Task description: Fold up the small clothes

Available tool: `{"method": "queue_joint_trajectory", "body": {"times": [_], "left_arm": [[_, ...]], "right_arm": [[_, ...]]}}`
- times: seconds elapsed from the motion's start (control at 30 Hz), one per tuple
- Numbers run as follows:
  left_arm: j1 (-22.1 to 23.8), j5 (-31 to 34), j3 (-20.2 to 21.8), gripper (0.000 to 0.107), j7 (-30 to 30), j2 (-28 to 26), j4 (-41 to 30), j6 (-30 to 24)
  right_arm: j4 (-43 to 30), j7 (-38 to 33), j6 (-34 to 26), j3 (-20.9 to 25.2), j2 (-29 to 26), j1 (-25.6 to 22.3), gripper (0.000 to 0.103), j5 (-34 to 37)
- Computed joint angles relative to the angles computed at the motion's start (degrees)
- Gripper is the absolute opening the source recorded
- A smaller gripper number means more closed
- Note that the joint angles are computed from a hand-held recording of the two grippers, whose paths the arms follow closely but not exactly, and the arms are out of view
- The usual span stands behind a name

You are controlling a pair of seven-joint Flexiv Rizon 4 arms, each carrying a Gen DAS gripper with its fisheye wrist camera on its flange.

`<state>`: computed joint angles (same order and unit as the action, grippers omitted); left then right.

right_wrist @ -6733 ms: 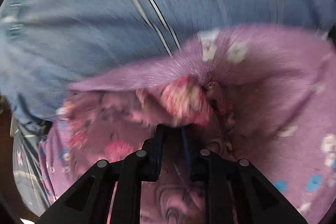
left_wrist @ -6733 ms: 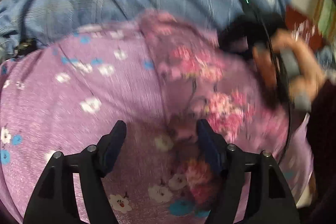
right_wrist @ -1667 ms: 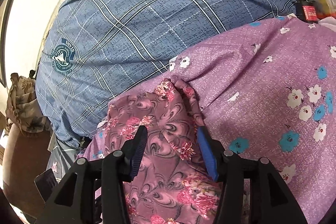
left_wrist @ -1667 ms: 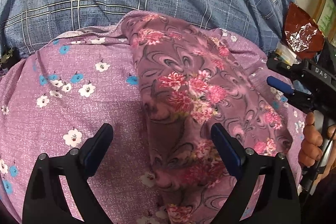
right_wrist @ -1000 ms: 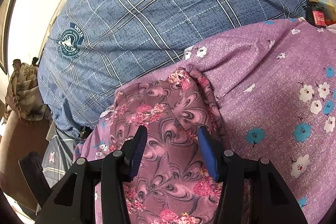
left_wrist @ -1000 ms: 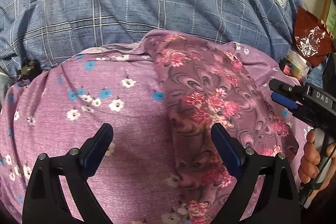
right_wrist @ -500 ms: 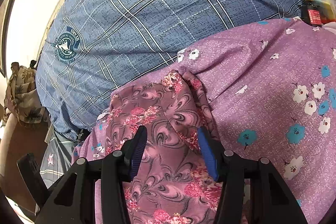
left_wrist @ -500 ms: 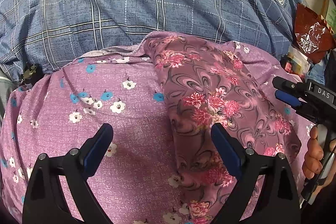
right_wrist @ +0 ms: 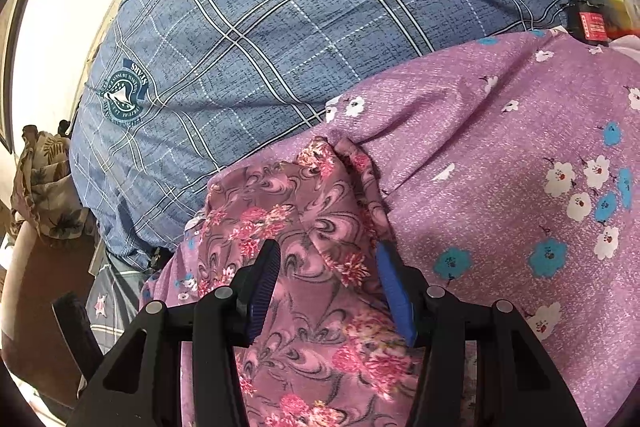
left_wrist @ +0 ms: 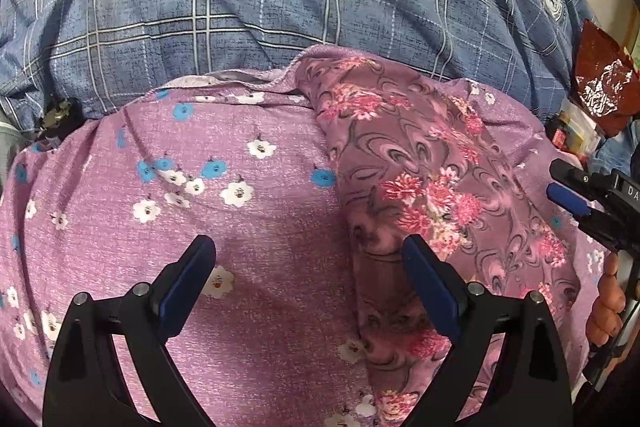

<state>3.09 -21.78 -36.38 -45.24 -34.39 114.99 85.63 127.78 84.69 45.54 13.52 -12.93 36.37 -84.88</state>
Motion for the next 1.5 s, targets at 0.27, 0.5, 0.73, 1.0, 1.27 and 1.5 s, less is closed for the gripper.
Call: {"method": "queue_joint_trajectory", "body": {"times": [0.27, 0.5, 0.73, 1.0, 1.27, 1.5], "left_arm": [[4.54, -5.36, -6.42, 0.095, 3.83, -1.0, 0.88, -6.73], [-0.08, -8.74, -2.29, 0.095, 6.62, -0.2, 0.46, -7.27], [-1.48, -8.45, -1.49, 0.095, 7.97, -0.2, 1.16, -2.29], [2.19, -3.57, -5.43, 0.095, 6.94, -1.98, 2.43, 3.12], [3.38, 1.74, -5.95, 0.095, 2.64, -2.96, 1.31, 2.41], [2.51, 3.94, -4.73, 0.095, 0.68, -3.59, -0.04, 0.23]], "right_arm": [[3.09, 5.44, 1.1, 0.42, 2.05, -0.89, 0.057, -2.79], [2.83, 7.17, 5.45, -0.04, 0.86, -2.82, 0.06, -5.89], [1.16, 5.76, 6.03, -0.35, -0.53, -2.84, 0.06, -6.46], [0.13, 4.75, 6.12, -0.61, -1.36, -2.4, 0.06, -6.08], [0.22, 5.79, 7.07, -0.77, -1.64, -2.72, 0.061, -6.57], [0.34, 8.03, 8.22, -1.06, -2.25, -3.35, 0.063, -8.3]]}}
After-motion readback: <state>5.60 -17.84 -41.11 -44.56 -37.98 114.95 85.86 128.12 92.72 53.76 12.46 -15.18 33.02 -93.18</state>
